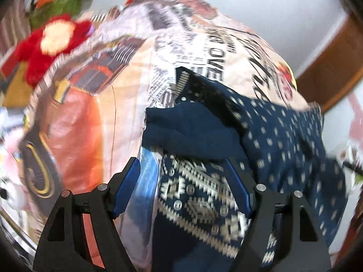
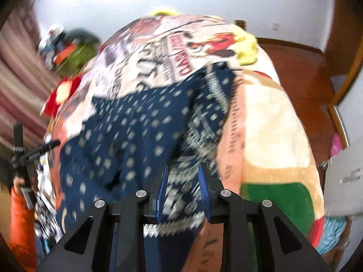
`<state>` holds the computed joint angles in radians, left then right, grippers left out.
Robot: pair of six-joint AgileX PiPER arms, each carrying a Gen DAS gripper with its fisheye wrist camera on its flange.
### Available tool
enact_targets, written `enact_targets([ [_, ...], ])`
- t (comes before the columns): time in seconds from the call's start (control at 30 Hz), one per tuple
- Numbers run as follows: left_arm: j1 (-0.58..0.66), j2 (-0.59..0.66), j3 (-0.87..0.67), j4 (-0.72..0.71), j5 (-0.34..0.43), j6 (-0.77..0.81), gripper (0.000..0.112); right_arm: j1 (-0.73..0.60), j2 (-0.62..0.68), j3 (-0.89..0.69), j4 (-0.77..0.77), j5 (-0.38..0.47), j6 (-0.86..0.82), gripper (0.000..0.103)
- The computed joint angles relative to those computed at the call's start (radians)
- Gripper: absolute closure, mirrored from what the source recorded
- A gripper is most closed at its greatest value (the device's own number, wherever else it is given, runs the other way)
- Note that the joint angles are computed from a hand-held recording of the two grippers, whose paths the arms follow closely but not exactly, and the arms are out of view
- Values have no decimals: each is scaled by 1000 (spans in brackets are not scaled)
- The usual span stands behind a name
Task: Fold large clothes
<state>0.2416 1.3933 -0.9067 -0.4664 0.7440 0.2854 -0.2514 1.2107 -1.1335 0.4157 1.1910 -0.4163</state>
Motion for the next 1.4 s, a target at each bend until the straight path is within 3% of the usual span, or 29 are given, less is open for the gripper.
enact_targets([
  [0.07, 22, 86, -40, -55, 14, 14, 37, -27, 60, -41, 28, -2, 27, 62],
  [0.13, 22, 183, -84, -85, 18, 7, 37, -45, 111, -73, 62, -18, 46, 26],
  [0.2, 11, 265, -120, -102, 19, -1, 37, -52, 134, -79, 104, -72, 55, 19],
  [0.43, -8, 491, -244, -179, 22, -21, 36, 3, 348, -215, 88, -117, 139, 18],
  [0.57, -31, 533, -265, -268, -29, 44, 19, 16, 506, -292, 106, -88, 171, 18],
  [0.63, -68, 549, -299, -223, -50, -3, 18, 23, 576, -324, 133, -72, 176, 16],
  [0.73, -140, 583, -379, -98, -64, -101, 18, 58, 582, -318, 132, -112, 159, 14],
  [0.77, -156, 590, -399, -70, -64, -128, 21, 72, 583, -321, 134, -123, 140, 14],
  [0.8, -174, 594, -418, -43, -68, -159, 32, 84, 585, -324, 140, -130, 118, 14],
  [0.87, -189, 592, -436, -46, -71, -169, 53, 112, 592, -328, 133, -152, 105, 17],
  [0.93, -206, 581, -445, -6, -79, -222, 78, 133, 605, -335, 127, -170, 96, 40],
  [1.0, -229, 563, -447, 64, -86, -281, 86, 140, 622, -349, 138, -169, 87, 51],
  [1.13, -275, 481, -413, 179, -115, -351, 93, 135, 609, -338, 185, -185, 33, 73],
  [1.4, -264, 303, -449, 165, -109, -289, 97, 205, 576, -445, 173, -193, 35, 82],
])
